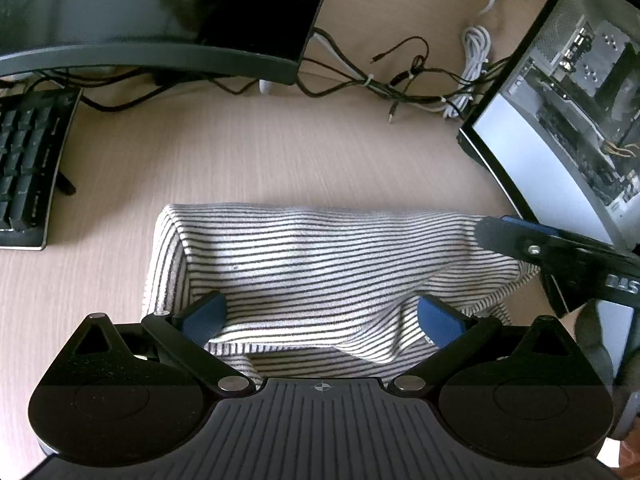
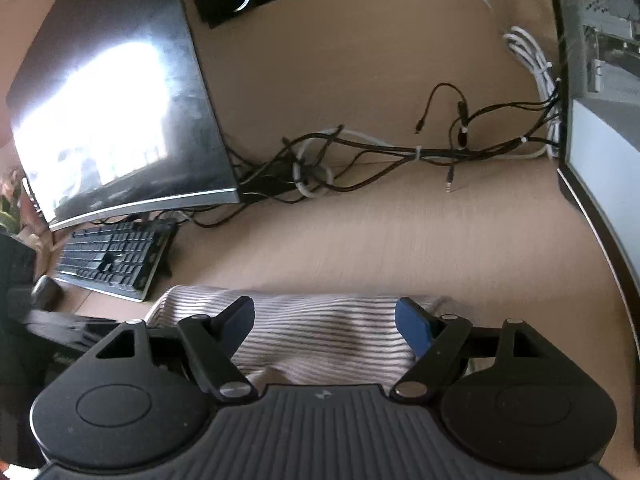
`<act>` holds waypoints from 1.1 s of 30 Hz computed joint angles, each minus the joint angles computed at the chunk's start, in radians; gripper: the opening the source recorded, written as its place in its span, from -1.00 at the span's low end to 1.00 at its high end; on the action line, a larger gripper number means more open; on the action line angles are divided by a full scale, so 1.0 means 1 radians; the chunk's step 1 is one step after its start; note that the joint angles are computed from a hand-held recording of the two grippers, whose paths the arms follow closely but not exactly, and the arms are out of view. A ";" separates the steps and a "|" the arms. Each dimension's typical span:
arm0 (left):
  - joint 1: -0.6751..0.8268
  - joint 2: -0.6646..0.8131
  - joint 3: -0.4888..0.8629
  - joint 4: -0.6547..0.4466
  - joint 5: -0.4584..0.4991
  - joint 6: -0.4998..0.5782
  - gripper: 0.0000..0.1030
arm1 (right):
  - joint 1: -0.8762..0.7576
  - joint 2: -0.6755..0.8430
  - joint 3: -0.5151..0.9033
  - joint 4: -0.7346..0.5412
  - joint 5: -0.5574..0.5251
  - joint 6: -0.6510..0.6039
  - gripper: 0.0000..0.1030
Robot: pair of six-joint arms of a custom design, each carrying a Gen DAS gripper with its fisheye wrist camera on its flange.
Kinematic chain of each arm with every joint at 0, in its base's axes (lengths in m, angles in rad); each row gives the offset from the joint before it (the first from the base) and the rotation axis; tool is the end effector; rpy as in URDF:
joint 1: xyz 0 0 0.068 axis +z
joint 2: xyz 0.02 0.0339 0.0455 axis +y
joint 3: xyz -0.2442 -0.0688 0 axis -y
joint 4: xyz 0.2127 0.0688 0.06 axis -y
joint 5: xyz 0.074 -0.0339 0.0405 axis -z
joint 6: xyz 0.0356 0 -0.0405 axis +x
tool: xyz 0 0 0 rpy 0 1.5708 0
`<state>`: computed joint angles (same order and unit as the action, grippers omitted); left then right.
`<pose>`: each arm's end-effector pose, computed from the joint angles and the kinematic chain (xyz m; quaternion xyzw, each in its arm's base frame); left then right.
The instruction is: Fold clothes
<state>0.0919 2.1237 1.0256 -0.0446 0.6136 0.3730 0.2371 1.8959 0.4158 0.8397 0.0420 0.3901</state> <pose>0.3417 0.0109 0.0655 0.1940 0.9134 -0.2405 0.2650 0.2578 0.0608 0.0730 0.0777 0.8902 0.1205 0.4324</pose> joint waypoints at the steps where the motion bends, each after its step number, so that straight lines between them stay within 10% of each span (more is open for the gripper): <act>1: -0.001 0.000 -0.001 0.002 -0.001 0.001 1.00 | -0.012 0.023 0.011 -0.003 -0.017 0.004 0.52; 14: 0.020 -0.185 -0.060 0.036 0.088 -0.014 1.00 | -0.018 0.137 -0.042 0.133 -0.061 -0.023 0.53; 33: -0.043 -0.040 -0.038 0.099 -0.108 -0.018 1.00 | 0.009 -0.076 -0.085 0.039 0.014 -0.065 0.91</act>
<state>0.0492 2.0842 0.9879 0.0549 0.5056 0.3552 0.2462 1.8197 0.3311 0.8785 0.0564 0.3254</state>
